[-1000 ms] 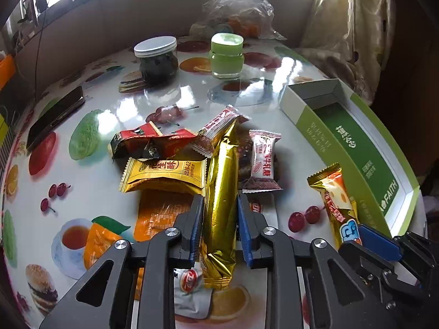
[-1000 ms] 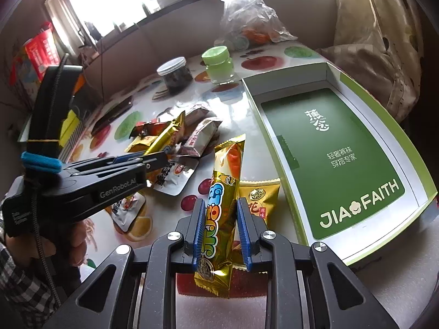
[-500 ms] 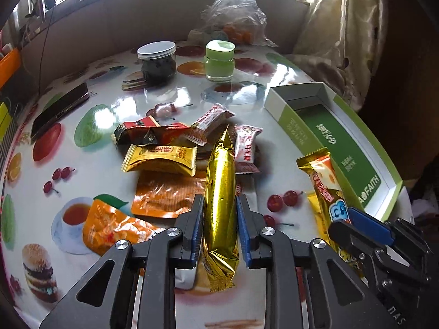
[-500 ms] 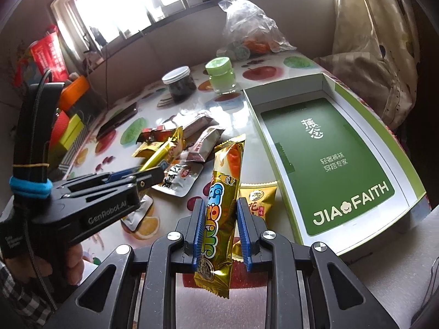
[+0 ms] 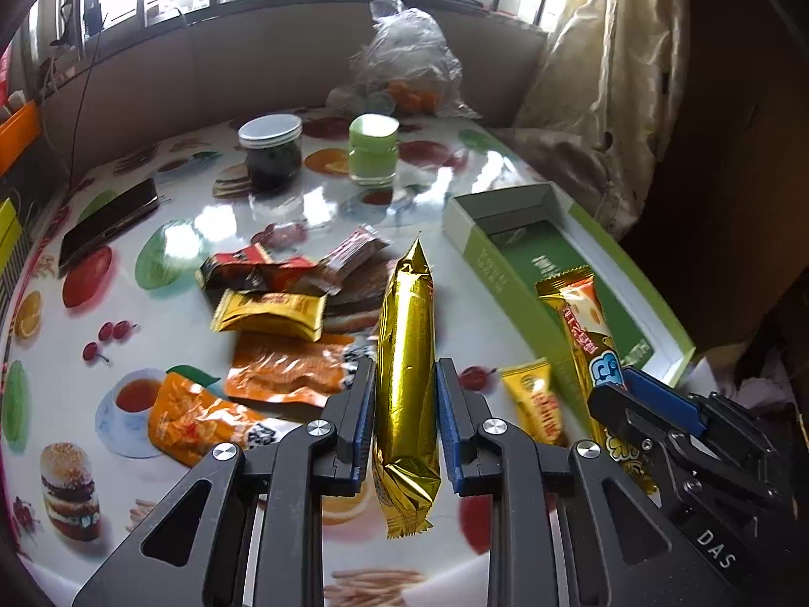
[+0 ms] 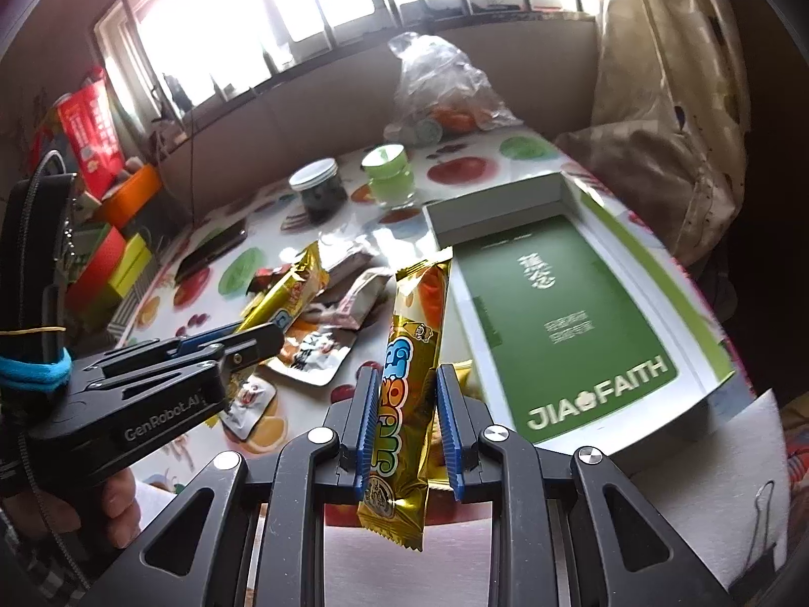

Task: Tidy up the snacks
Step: 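Carry both held bars over the green JIA FAITH box with both tools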

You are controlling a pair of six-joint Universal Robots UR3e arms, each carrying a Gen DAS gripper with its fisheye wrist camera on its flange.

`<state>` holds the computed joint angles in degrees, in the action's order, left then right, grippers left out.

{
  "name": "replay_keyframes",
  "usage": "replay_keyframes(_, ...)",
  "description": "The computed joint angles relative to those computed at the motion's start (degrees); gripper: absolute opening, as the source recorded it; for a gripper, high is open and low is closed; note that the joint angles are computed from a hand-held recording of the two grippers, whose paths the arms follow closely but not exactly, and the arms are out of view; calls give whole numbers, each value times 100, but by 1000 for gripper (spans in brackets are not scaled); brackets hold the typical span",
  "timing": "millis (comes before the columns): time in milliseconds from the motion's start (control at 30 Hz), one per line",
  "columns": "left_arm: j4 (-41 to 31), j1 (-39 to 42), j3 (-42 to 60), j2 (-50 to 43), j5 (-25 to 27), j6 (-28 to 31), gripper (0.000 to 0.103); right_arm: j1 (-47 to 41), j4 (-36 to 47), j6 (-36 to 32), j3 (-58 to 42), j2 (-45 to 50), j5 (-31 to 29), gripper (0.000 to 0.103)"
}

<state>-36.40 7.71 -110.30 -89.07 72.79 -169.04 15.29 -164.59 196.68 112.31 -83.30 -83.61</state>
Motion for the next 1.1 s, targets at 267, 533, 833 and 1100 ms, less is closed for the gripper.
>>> replay_keyframes(267, 51, -390, 314, -239, -85, -340, 24, -406, 92, -215, 350, -477, 11, 22)
replay_keyframes(533, 39, -897, 868, -768, -19, -696, 24, -914, 150, -384, 691, -815, 137, 22)
replay_keyframes(833, -143, -1345, 1682, -1513, 55, -1003, 24, -1441, 247, -646, 790, -800, 339, 22)
replay_keyframes(1100, -346, -1575, 2255, -2078, 114, -1230, 24, -1722, 333, -872, 711, -557, 459, 22)
